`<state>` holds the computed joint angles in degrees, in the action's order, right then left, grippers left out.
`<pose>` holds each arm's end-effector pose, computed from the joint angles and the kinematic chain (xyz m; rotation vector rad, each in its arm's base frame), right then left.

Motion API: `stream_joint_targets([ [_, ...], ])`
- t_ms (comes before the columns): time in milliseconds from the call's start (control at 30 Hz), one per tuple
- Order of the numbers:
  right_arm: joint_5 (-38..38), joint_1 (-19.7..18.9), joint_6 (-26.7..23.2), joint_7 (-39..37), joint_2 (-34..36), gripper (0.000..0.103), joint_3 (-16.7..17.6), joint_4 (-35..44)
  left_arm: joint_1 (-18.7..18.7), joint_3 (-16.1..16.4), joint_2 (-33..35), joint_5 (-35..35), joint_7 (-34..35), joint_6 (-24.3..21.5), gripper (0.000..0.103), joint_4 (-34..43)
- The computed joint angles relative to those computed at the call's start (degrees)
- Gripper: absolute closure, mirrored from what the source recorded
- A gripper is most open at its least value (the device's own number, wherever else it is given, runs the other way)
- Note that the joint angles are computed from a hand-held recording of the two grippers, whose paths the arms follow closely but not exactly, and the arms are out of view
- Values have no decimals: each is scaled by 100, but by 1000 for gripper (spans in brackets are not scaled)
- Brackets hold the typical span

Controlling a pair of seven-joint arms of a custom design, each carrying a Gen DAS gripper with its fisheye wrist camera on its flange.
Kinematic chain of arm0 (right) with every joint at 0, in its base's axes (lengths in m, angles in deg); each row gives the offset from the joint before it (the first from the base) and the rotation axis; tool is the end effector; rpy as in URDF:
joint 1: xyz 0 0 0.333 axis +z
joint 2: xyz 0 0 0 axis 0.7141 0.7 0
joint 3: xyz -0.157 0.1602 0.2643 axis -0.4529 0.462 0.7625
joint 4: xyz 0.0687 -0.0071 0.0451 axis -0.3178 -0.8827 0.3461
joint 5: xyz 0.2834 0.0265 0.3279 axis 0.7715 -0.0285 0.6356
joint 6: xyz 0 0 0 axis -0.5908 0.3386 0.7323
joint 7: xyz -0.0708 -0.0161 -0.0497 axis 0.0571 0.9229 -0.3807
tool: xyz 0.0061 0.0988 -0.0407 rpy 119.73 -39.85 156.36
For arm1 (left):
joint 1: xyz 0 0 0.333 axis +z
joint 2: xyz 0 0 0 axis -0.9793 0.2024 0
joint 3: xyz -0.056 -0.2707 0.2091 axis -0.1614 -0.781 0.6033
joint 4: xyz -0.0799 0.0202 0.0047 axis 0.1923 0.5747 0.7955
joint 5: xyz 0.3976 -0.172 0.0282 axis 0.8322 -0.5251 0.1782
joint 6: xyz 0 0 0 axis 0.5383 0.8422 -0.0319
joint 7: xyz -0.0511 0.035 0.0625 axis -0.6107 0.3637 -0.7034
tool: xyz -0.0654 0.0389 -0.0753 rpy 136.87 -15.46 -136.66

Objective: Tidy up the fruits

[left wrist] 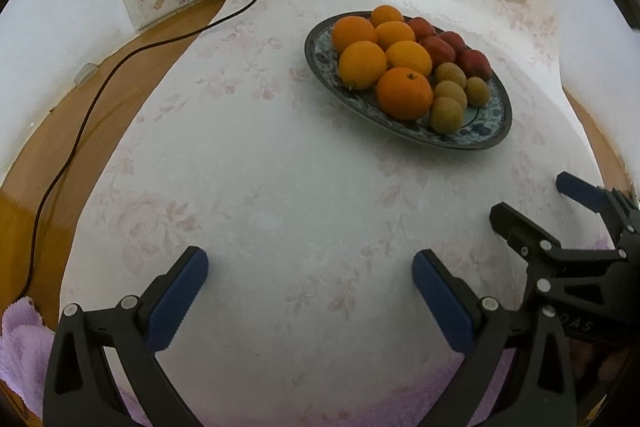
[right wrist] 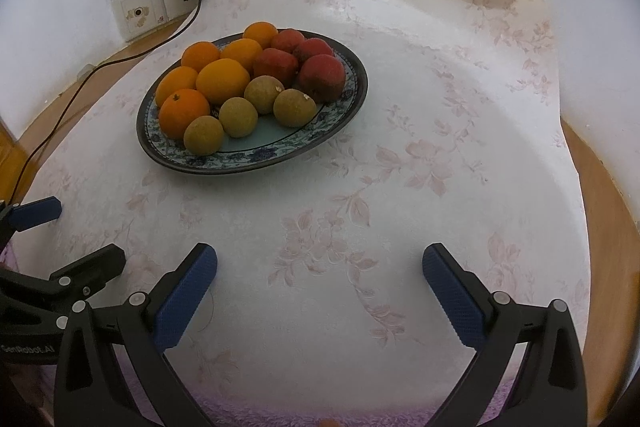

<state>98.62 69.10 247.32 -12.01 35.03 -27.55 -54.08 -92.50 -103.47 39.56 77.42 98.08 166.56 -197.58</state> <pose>0.4991 0.2470 0.4320 -2.2143 1.1927 -0.4375 0.4541 -0.2801 0.4867 -2.2237 1.6147 -0.3613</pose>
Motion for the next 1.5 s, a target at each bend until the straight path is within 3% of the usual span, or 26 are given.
stream_joint_targets([
  [700,108,43,179,-84,-23,0,-21,-81,58,-127,-154,592,-482,321,0,-256],
  [1500,126,57,179,-103,-22,0,-36,-80,56,-126,-162,610,-497,330,0,-267],
])
